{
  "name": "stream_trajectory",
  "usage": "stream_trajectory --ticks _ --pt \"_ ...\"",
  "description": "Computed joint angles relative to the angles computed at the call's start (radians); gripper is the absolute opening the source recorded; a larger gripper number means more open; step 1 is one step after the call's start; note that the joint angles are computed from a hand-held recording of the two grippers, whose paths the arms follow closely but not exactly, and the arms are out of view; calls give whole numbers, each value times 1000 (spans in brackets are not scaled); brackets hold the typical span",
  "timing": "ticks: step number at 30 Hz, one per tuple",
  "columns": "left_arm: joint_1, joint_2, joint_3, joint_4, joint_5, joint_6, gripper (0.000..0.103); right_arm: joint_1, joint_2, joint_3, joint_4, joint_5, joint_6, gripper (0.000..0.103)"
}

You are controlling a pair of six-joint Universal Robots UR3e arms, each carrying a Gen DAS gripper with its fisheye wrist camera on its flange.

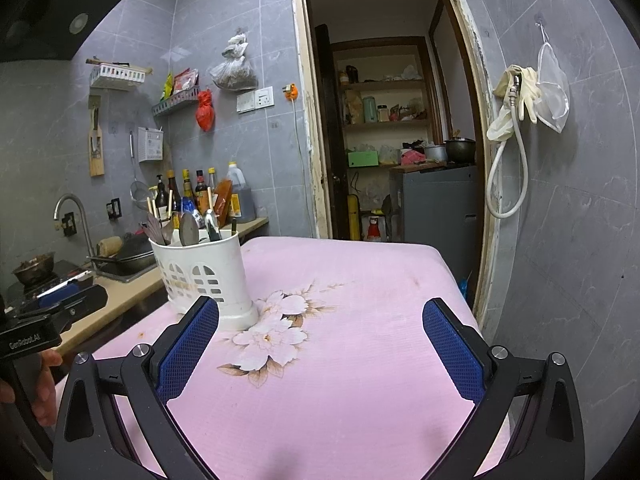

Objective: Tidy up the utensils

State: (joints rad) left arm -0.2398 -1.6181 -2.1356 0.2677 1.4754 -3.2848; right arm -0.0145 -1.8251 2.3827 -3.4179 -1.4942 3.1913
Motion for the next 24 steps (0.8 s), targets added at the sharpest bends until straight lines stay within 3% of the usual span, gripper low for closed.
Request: stream_trajectory --ticks 24 --pt "41 5 -25 6 -55 1 99 6 16 1 -4 -6 13 103"
